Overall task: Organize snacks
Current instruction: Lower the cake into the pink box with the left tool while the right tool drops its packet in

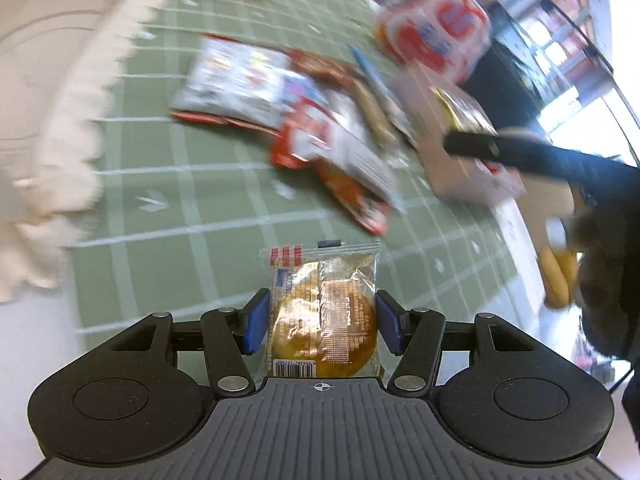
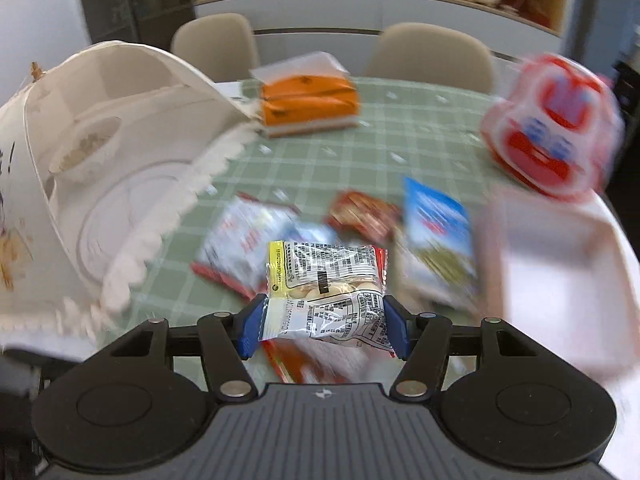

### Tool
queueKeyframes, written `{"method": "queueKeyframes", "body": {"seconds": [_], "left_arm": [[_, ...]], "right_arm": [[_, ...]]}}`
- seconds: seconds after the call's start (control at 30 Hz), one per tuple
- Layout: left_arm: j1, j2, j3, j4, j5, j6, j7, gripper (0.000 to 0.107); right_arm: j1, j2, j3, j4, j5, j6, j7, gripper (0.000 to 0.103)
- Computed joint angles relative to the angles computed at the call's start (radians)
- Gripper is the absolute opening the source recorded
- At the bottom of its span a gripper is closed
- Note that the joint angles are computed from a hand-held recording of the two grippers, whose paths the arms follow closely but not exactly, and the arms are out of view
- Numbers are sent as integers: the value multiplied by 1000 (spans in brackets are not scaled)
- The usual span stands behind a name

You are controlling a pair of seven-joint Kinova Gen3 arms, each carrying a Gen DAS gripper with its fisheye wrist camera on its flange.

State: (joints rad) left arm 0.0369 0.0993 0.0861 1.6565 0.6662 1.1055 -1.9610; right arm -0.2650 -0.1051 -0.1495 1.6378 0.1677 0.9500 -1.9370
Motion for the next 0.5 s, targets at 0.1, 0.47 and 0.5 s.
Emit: {"method": "queueKeyframes", "body": {"seconds": [0.1, 0.47, 0.5], "left_arm": [[55, 33, 41, -41, -33, 22, 33, 61], [301, 128, 158, -304, -133, 19, 142, 61], [324, 138, 162, -349, -151, 4, 161, 61]], "right_arm": [[24, -108, -14, 94, 34, 32, -49, 61], [202, -439, 55, 265, 55, 120, -38, 61], [219, -458, 72, 267, 55, 117, -22, 61]]}}
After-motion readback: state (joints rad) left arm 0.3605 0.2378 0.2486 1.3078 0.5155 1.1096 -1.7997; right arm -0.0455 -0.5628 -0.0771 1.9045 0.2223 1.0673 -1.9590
